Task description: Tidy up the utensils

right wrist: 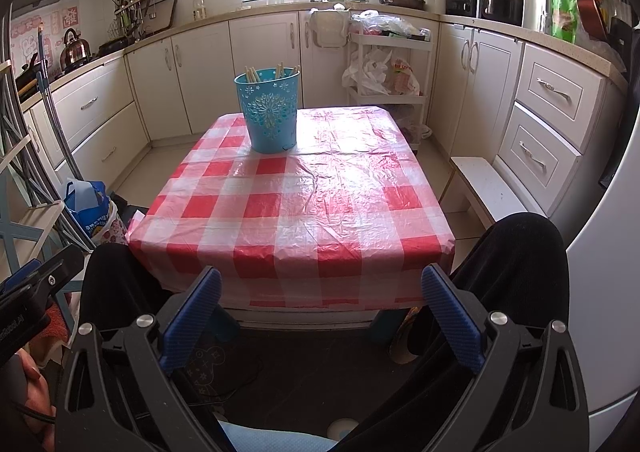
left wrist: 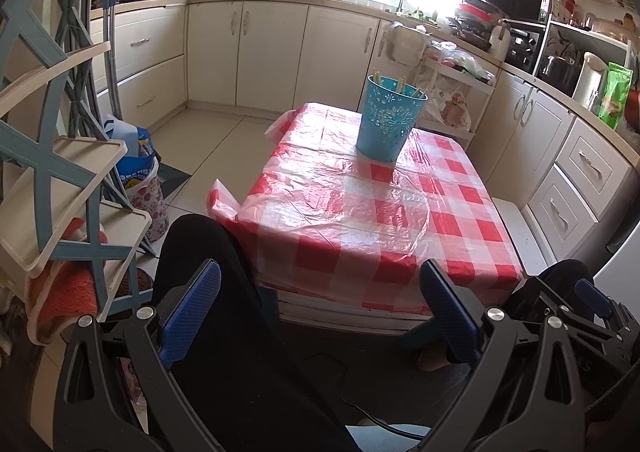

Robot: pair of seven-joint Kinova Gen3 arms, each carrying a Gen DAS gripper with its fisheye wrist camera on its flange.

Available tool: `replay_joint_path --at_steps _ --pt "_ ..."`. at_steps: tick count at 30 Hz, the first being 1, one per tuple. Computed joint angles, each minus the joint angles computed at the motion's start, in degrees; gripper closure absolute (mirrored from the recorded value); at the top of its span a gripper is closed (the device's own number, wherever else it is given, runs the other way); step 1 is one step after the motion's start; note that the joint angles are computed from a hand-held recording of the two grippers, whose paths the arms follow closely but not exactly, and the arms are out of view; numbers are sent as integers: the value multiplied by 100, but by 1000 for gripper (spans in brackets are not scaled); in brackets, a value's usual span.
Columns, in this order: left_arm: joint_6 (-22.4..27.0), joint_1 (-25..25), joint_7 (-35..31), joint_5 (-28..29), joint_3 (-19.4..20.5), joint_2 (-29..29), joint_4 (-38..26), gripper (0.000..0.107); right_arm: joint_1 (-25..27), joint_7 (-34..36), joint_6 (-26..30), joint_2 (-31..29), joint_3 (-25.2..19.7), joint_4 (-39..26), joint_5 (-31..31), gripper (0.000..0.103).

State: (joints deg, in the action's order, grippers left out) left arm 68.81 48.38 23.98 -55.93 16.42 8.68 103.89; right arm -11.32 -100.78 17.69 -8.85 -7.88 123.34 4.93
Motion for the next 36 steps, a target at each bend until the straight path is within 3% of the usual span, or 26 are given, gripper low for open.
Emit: replay_joint_path --at_steps 17,31,36 --pt "-50 -73 -58 132 -21 -5 4 12 -69 75 -75 -39 15 71 -78 7" --pt "188 105 -212 87 -73 182 -241 12 -601 1197 -345 -250 739 251 -1052 7" --pt "195 169 -258 19 -88 208 -273 12 -595 1414 -370 -259 754 262 -1250 7"
